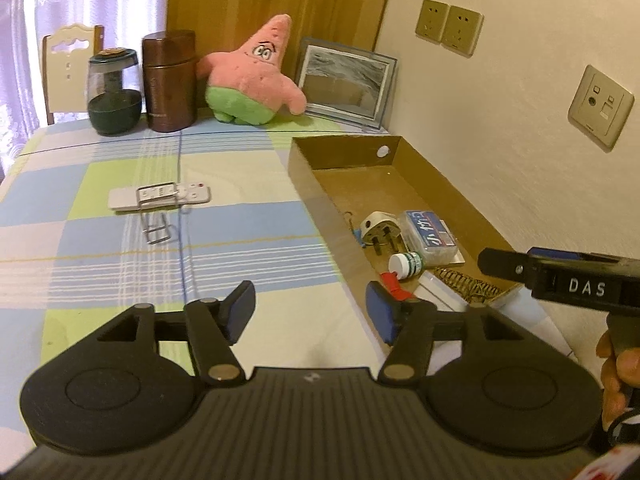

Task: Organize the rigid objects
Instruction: 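Move both tools back from the tray toward the white remote and wire holder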

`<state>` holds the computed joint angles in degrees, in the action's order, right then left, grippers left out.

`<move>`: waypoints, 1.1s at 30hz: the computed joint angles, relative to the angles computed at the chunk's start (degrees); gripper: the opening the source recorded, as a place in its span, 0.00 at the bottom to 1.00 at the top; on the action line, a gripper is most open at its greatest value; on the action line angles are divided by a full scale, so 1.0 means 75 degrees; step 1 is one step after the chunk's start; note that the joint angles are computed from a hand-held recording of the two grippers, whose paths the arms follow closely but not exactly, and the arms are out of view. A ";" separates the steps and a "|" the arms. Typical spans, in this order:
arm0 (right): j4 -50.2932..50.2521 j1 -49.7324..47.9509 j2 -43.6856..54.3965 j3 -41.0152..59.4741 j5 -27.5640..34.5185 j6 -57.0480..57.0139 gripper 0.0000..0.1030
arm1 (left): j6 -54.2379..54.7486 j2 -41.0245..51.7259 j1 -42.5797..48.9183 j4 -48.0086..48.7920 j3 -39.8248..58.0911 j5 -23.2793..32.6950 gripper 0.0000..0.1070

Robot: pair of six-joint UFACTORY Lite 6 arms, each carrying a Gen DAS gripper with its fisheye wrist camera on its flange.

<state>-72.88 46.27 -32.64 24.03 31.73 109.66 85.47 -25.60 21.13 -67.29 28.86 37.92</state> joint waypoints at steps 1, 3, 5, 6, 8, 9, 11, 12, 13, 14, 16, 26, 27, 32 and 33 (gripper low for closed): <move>-0.0032 0.0236 0.0095 0.0060 0.0130 0.0146 0.73 | 0.0081 -0.0056 0.0278 0.0072 -0.0021 0.0183 0.57; -0.0136 0.0681 0.0311 0.0186 0.0375 0.0464 0.73 | 0.0203 -0.0084 0.0705 0.0163 -0.0003 0.0422 0.60; -0.0305 0.1056 0.0557 0.0333 0.0554 0.0815 0.74 | 0.0434 -0.0001 0.1258 0.0209 0.0090 0.0716 0.65; -0.0392 0.1213 0.0711 0.0432 0.0629 0.0983 0.74 | 0.0520 0.0044 0.1476 0.0233 0.0143 0.0821 0.65; -0.0567 0.1489 0.1020 0.0642 0.0761 0.1282 0.74 | 0.0739 0.0192 0.1885 0.0244 0.0281 0.0990 0.67; -0.0653 0.1594 0.1186 0.0760 0.0800 0.1406 0.74 | 0.0874 0.0315 0.2110 0.0238 0.0377 0.1070 0.67; -0.0813 0.1768 0.1486 0.0966 0.0834 0.1619 0.74 | 0.1148 0.0586 0.2479 0.0185 0.0582 0.1155 0.69; -0.0942 0.1844 0.1676 0.1093 0.0833 0.1760 0.74 | 0.1269 0.0710 0.2605 0.0147 0.0663 0.1155 0.70; -0.1069 0.1859 0.1831 0.1189 0.0803 0.1868 0.74 | 0.1413 0.0849 0.2746 0.0090 0.0748 0.1146 0.70; -0.1174 0.1901 0.2006 0.1301 0.0797 0.1974 0.74 | 0.1586 0.1011 0.2872 -0.0013 0.0838 0.1099 0.71; -0.1448 0.1918 0.2370 0.1519 0.0724 0.2239 0.74 | 0.1913 0.1382 0.3035 -0.0231 0.1040 0.0974 0.71; -0.3226 0.1316 0.4439 0.2817 0.0109 0.3358 0.74 | 0.3944 0.3458 0.2634 -0.2229 0.1939 -0.0240 0.72; -0.3493 0.1233 0.4658 0.2949 0.0082 0.3557 0.74 | 0.4176 0.3675 0.2562 -0.2457 0.2036 -0.0313 0.72; -0.4646 0.0525 0.5886 0.3886 -0.0385 0.4159 0.74 | 0.5103 0.4973 0.1954 -0.3697 0.2787 -0.0723 0.72; -0.4936 0.0313 0.6166 0.4133 -0.0547 0.4299 0.74 | 0.5258 0.5180 0.1847 -0.3913 0.2919 -0.0775 0.72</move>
<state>-109.90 48.61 13.60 55.04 27.62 141.90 124.91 13.25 34.98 -96.64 50.75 32.11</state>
